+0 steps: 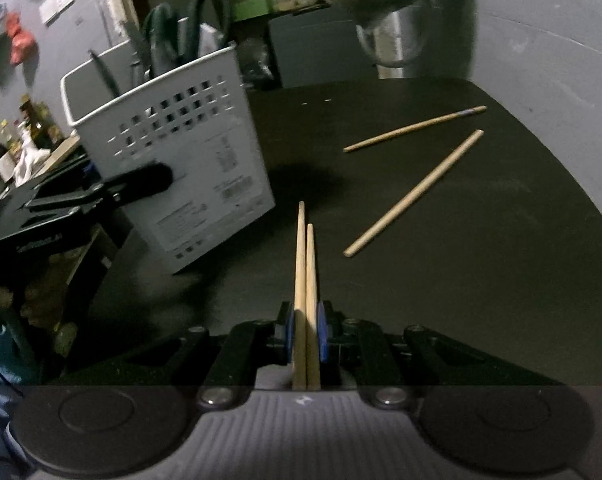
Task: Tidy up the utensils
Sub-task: 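Raise the chopsticks beside the basket with the right tool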
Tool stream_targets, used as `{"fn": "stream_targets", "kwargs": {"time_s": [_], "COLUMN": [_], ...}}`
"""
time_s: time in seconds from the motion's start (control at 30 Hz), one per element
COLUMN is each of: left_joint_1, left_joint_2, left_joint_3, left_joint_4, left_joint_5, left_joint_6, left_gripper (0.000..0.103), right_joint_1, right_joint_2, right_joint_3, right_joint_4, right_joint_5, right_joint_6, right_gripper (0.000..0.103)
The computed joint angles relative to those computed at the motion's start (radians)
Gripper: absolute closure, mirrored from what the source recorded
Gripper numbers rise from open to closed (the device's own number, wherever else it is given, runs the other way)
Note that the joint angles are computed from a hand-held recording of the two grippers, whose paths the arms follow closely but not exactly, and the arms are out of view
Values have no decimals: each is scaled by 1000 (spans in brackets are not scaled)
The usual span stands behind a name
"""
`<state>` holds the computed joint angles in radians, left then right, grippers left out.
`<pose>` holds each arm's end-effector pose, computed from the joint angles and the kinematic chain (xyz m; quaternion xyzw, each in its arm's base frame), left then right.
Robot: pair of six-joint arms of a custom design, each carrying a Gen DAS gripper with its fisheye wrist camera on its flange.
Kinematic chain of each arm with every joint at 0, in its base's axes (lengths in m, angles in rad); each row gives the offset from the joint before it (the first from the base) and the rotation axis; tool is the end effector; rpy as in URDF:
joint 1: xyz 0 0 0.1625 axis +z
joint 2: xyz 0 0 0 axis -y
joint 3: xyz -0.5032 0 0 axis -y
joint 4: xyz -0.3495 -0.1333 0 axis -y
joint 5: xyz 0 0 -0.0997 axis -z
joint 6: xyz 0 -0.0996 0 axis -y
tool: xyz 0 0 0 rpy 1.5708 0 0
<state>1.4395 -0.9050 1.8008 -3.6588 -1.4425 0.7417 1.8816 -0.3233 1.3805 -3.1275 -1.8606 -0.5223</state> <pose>0.0587 -0.6713 0.3415 0.3165 0.7636 -0.5184 0.2189 0.3390 -0.7125 -0.0181 0.3553 -0.8913 0.2284 0.1649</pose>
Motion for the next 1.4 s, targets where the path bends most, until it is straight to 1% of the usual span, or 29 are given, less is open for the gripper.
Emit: {"fn": "stream_targets", "kwargs": {"time_s": [0.07,0.13,0.17,0.23,0.27,0.33,0.37,0.4,0.43,0.47,0.53,0.57,0.63,0.73,0.8,0.83,0.9,0.93,1.0,1.1,1.17,1.27,1.33,1.4], "left_joint_1": [0,1,0,0,0,0,0,0,1,1,0,0,0,0,1,2,5,5,8,8,10,11,10,9], "left_joint_2": [0,0,0,0,0,-1,0,0,0,0,0,0,0,2,4,5,4,5,6,8,8,9,10,12], "left_joint_3": [0,0,0,1,1,-1,-1,-1,-2,-2,-1,-2,-2,-2,-4,-5,-6,-6,-7,-9,-9,-9,-9,-9], "left_joint_4": [1,-1,-1,0,0,3,2,2,2,3,4,4,4,-2,-4,0,4,2,3,1,2,0,-1,-4], "left_joint_5": [1,-1,-1,0,0,-1,0,-2,-4,-4,-2,-2,-2,1,2,-1,-8,-7,-11,-11,-14,-15,-12,-10], "left_joint_6": [1,1,0,0,1,-1,0,-1,-2,-2,-2,-1,-3,0,-2,-5,-7,-4,-5,-5,-2,0,0,3], "left_gripper": [26,26,26,26,26,26,26,26,26,26,26,26,26,26,26,26,26,26,26,26,26,26,26,26], "right_joint_1": [7,11,14,20,26,44,51,55,58,61,60,59,61,68,78,83,84,78,55,14,-5,-36,-52,-67], "right_joint_2": [7,9,13,15,17,27,29,31,28,27,27,26,28,32,45,51,52,45,23,-14,-26,-38,-40,-38], "right_joint_3": [-7,-18,-34,-57,-70,-97,-109,-118,-119,-118,-115,-111,-121,-164,-234,-254,-256,-242,-189,-87,-27,51,85,101], "right_joint_4": [-1,26,50,102,124,161,189,211,228,233,231,226,248,336,458,486,484,463,393,243,119,-60,-141,-195], "right_joint_5": [-17,-21,-26,-38,-55,-116,-140,-153,-164,-178,-182,-181,-182,-204,-234,-248,-252,-229,-157,-38,15,120,175,226], "right_joint_6": [-37,-45,-44,-46,-54,-79,-79,-72,-69,-72,-68,-70,-77,-53,-2,11,26,44,62,113,118,128,136,147], "right_gripper": [89,88,86,79,77,73,66,64,64,64,64,67,89,89,90,90,91,91,90,90,90,90,90,90]}}
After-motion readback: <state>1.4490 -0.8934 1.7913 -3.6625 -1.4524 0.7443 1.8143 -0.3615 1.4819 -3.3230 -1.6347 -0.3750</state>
